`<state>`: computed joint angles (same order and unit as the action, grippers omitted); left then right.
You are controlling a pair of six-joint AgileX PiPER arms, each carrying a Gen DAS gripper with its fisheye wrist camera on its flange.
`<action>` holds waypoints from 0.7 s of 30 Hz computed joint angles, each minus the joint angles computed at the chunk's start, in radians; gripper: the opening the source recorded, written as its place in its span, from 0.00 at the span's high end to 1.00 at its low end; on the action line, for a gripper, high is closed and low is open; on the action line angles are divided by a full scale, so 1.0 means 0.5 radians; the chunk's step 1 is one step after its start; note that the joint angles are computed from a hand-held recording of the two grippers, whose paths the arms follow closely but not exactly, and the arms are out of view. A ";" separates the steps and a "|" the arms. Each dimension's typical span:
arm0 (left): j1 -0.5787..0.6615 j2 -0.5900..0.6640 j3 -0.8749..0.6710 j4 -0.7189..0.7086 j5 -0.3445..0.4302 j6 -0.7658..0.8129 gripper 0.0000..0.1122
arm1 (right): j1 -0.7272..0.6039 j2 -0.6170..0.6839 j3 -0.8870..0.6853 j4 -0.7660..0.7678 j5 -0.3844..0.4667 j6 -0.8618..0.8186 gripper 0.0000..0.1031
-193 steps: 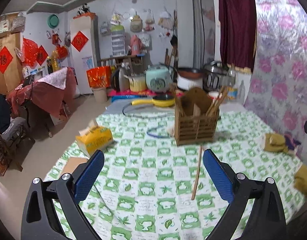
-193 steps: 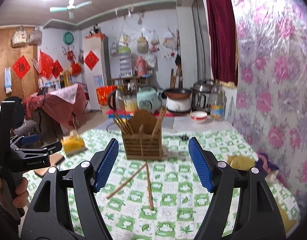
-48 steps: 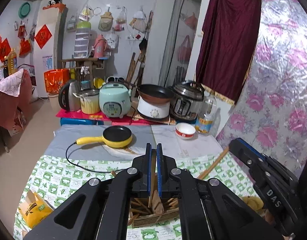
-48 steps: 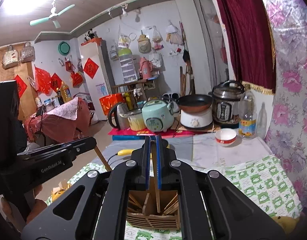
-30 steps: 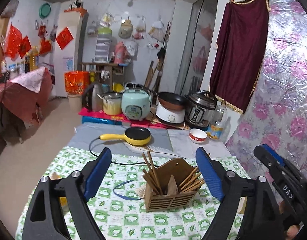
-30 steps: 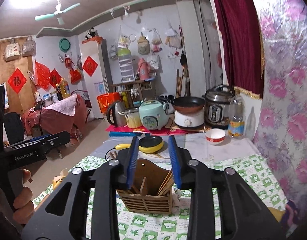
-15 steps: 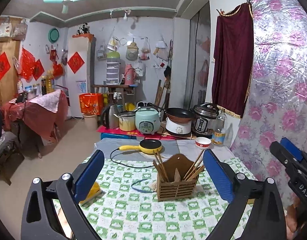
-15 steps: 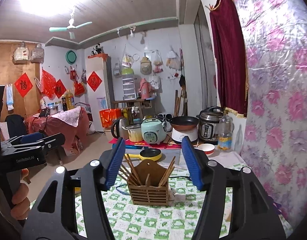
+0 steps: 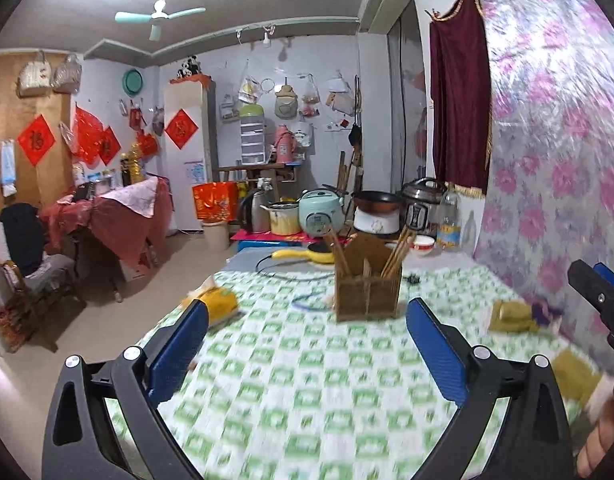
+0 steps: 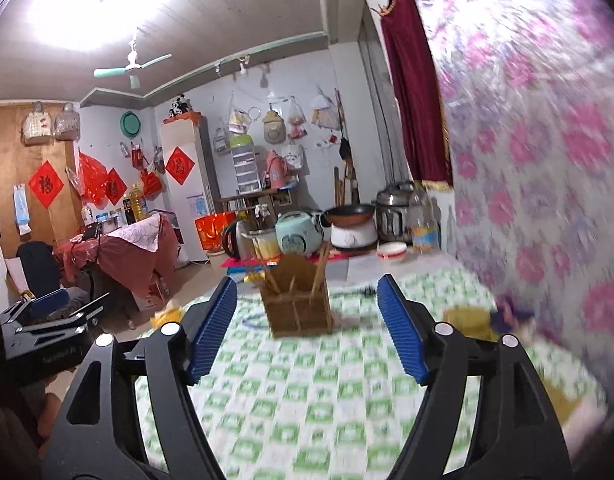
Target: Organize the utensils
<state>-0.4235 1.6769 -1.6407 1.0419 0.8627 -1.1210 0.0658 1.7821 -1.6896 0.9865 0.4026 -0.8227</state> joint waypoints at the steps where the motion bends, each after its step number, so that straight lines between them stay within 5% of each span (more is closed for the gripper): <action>1: -0.056 -0.072 0.147 0.097 0.021 -0.134 0.13 | -0.004 -0.096 0.192 0.152 -0.043 -0.182 0.28; 7: -0.332 -0.381 0.732 0.430 0.194 -0.603 0.13 | 0.047 -0.391 0.666 0.382 -0.229 -0.540 0.24; 21: -0.352 -0.381 0.880 0.591 0.218 -0.808 0.13 | 0.146 -0.311 0.714 0.308 -0.384 -0.518 0.22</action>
<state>-0.5997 1.4866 -1.2007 1.3372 0.9716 -1.5252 0.1390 1.6266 -1.3328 1.1405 0.2107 -1.0817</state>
